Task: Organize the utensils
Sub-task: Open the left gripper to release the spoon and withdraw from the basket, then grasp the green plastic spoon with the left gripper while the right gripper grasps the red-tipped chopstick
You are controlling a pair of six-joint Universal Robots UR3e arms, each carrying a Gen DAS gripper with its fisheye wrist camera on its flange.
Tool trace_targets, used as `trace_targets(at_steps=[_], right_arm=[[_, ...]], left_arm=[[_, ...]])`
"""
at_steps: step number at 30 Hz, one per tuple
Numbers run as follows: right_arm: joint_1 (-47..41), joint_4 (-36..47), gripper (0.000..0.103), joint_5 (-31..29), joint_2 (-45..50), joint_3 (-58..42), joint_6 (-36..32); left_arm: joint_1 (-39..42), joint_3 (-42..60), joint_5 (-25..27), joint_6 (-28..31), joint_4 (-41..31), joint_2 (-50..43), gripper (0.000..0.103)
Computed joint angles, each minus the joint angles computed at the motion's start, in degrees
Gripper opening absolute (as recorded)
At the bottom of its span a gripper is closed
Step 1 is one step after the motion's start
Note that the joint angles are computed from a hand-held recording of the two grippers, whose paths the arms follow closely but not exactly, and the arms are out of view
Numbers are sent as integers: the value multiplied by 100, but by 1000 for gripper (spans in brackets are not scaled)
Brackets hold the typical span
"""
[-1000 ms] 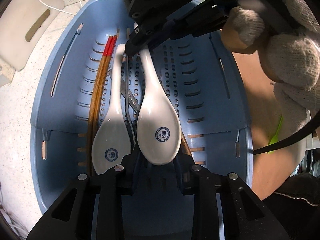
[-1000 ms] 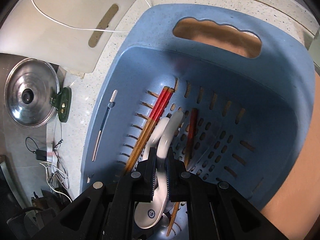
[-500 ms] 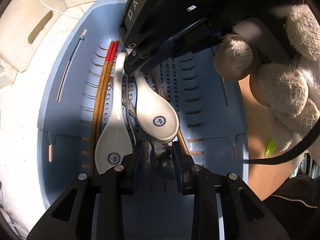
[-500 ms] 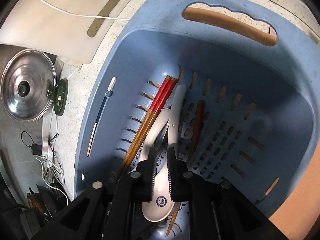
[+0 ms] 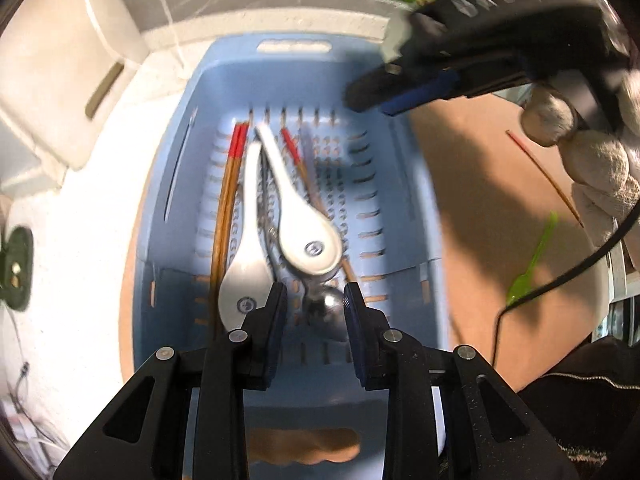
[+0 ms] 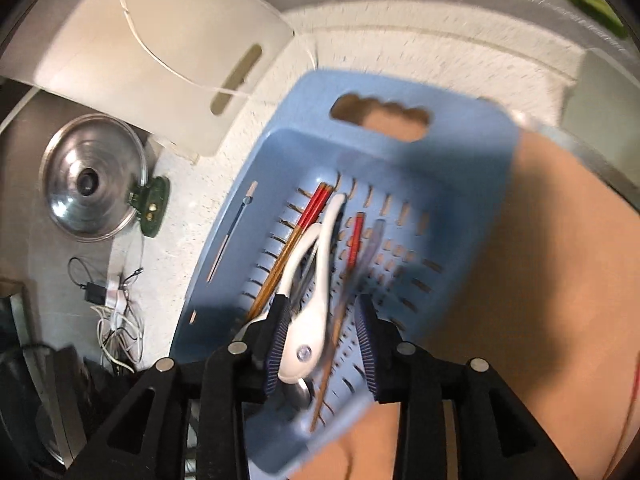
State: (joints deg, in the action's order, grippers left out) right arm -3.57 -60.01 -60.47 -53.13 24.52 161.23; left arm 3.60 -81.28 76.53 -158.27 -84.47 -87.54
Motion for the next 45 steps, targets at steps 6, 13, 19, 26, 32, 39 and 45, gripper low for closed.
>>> trace_targets(at_steps=[6, 13, 19, 26, 32, 39, 45], right_arm=[[-983, -305, 38, 90, -1355, 1428, -1031], [-2703, -468, 39, 1, -2721, 2901, -2369], [-3971, -165, 39, -164, -3075, 3308, -3179], [-4732, -360, 39, -458, -3255, 3741, -3609], [-5065, -557, 39, -566, -3447, 4139, -3865], [-5338, -955, 39, -627, -3737, 4715, -4192], [-5329, -1268, 39, -695, -3917, 5077, -4601]], left_arm=[[-689, 397, 29, -80, 67, -61, 28], [-1800, 1107, 154, -288, 109, -768, 31], [-2526, 1775, 235, -456, 25, -1497, 31], [-3224, 2487, 327, -658, -123, -2271, 31], [-3642, 2920, 481, -732, -245, -2656, 31], [-3862, 3136, 597, -743, -210, -2927, 31], [-3970, 3202, 827, -766, -197, -3156, 31]])
